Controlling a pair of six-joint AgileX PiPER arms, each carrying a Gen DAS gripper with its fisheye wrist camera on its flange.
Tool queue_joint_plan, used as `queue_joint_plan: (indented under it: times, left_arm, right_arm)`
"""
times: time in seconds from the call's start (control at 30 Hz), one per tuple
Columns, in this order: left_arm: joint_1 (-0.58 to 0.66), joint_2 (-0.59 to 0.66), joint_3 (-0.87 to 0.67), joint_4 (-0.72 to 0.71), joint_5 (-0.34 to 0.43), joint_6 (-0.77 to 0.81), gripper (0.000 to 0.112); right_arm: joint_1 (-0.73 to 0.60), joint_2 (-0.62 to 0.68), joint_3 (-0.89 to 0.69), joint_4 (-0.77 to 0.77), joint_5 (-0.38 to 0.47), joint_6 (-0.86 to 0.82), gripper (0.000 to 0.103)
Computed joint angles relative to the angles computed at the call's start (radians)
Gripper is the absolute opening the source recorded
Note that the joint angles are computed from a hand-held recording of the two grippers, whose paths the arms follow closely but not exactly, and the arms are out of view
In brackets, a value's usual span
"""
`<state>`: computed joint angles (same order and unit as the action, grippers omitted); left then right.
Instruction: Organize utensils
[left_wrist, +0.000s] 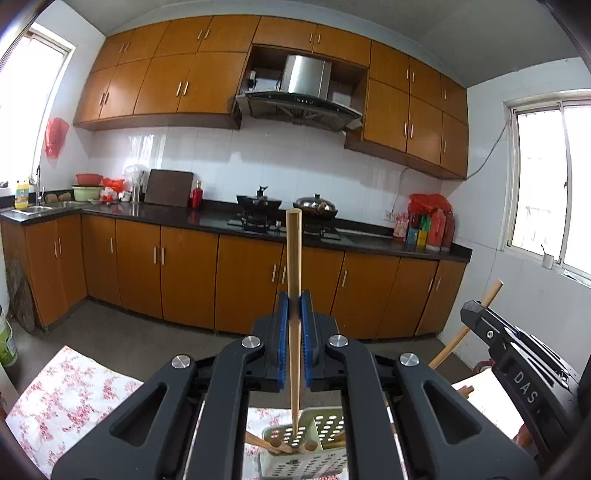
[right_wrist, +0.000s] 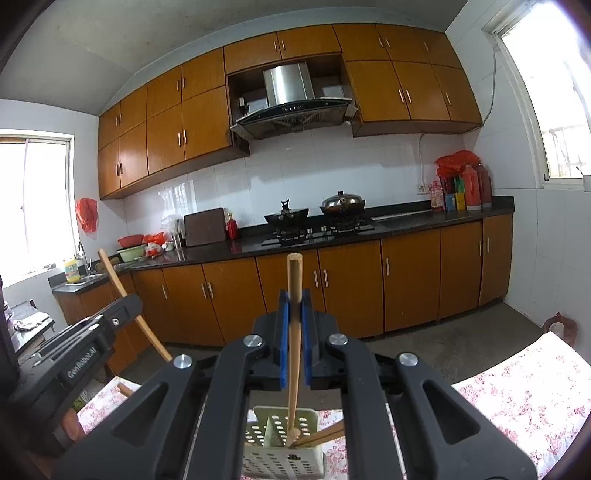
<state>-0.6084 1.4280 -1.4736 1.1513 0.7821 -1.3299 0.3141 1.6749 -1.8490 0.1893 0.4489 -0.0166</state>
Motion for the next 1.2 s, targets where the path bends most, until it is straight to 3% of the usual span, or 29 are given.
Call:
queue_joint_plan:
  times: [0.27,0.4,0.47,0.53,0.8,1.03,1.13,1.2]
  left_arm:
    - [0.015,-0.012,0.028,-0.082,-0.001,0.037,0.008]
    - [0.024,-0.045,0.025,-0.124,0.006,0.068,0.01]
    - [0.021,-0.067,0.028,-0.124,0.017,0.07,0.029]
    - [0.008,-0.104,0.046,-0.096,0.035,0.047,0.04]
    - [-0.049,-0.239,0.143,-0.062,0.126,0.052,0.052]
    - [-0.109,-0.338,0.264,-0.036,0.191,0.029,0.08]
    - [-0.147,-0.367,0.299,-0.014,0.228,0.038,0.096]
    - [-0.176,-0.382,0.321,0.003,0.254,0.044,0.1]
  right_arm:
    - [-0.001,-0.015,0.047,0.004,0.007,-0.004,0.01]
    - [-0.011,-0.039,0.072,-0.02,0.012,0.023,0.025]
    - [-0.023,-0.06,0.091,-0.032,0.015,0.039,0.03]
    - [-0.038,-0.088,0.119,-0.04,0.012,0.049,0.04]
    - [-0.068,-0.217,0.279,-0.133,0.003,0.089,0.065]
    - [-0.042,-0.309,0.418,-0.217,-0.031,0.143,0.098]
    - [-0.007,-0.347,0.471,-0.353,-0.049,0.241,0.099]
    - [0.012,-0.361,0.487,-0.405,-0.036,0.276,0.099]
